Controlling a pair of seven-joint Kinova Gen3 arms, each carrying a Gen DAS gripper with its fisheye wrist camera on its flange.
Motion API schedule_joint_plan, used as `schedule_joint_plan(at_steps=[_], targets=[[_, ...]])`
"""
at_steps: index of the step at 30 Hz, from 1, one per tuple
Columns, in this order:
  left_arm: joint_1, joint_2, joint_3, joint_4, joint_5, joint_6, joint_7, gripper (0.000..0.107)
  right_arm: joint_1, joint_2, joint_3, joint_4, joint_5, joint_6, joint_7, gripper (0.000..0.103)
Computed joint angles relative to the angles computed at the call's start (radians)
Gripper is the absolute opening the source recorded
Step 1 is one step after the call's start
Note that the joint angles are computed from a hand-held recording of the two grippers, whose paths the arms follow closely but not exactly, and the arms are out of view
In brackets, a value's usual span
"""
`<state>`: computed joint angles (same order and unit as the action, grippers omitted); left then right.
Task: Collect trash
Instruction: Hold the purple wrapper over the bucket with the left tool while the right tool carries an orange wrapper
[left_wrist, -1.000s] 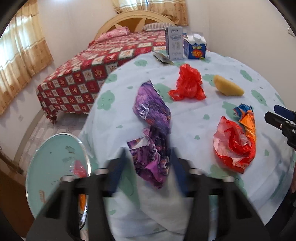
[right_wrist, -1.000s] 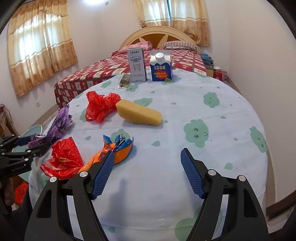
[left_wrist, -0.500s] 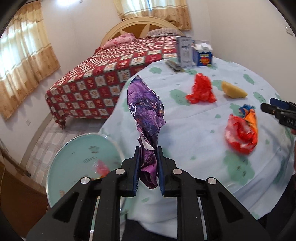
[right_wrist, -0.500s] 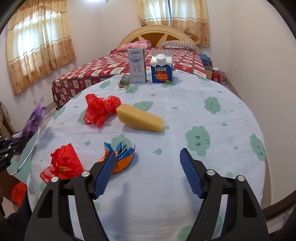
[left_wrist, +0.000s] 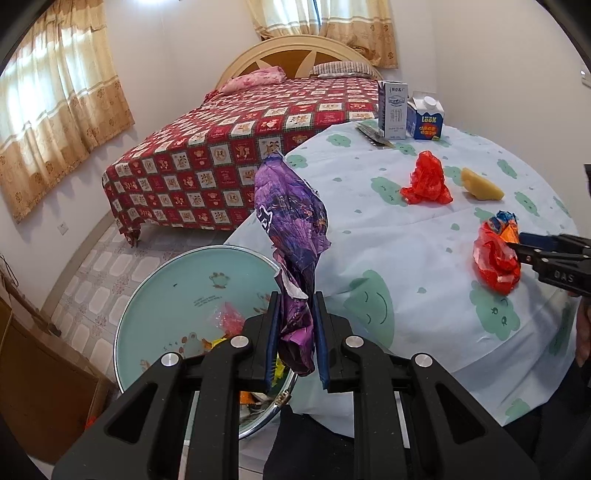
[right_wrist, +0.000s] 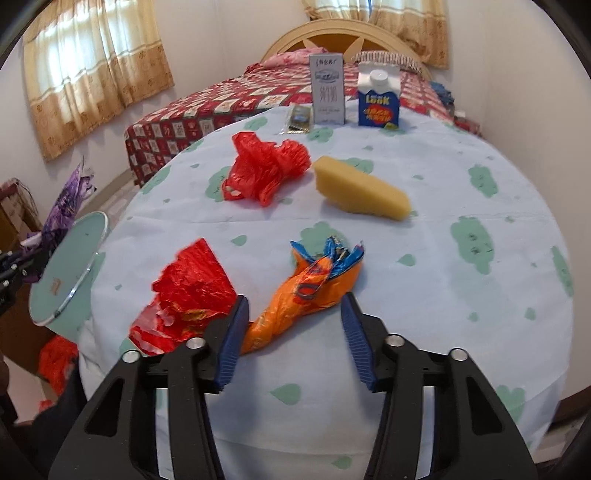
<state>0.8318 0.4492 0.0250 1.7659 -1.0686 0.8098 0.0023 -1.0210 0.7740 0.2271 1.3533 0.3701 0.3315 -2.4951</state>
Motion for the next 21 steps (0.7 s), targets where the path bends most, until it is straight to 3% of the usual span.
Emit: schedule_joint_plan(at_steps=[4,6,14,21], targets=[[0.003,0.000,-0.001,-0.001,-0.003,0.006,0.006,0.017,0.075,0.004,-0.090,-0.008,-0.049,-0.044,0.061,0.023],[0.006,-0.005,-0.001,0.003,-0.007,0.012,0.012,0.017,0.073,0.006,-0.089,-0.015,-0.058,-0.049,0.079,0.017],[0.021,-0.041,0.016,0.038,-0.043,0.104,0.080,0.017,0.004,0.008,-0.008,-0.050,-0.066,-0.078,0.110,0.016],[0.006,-0.067,0.048,0.081,-0.061,0.211,0.147,0.017,0.000,0.046,-0.024,-0.184,-0.051,-0.036,0.185,0.016]])
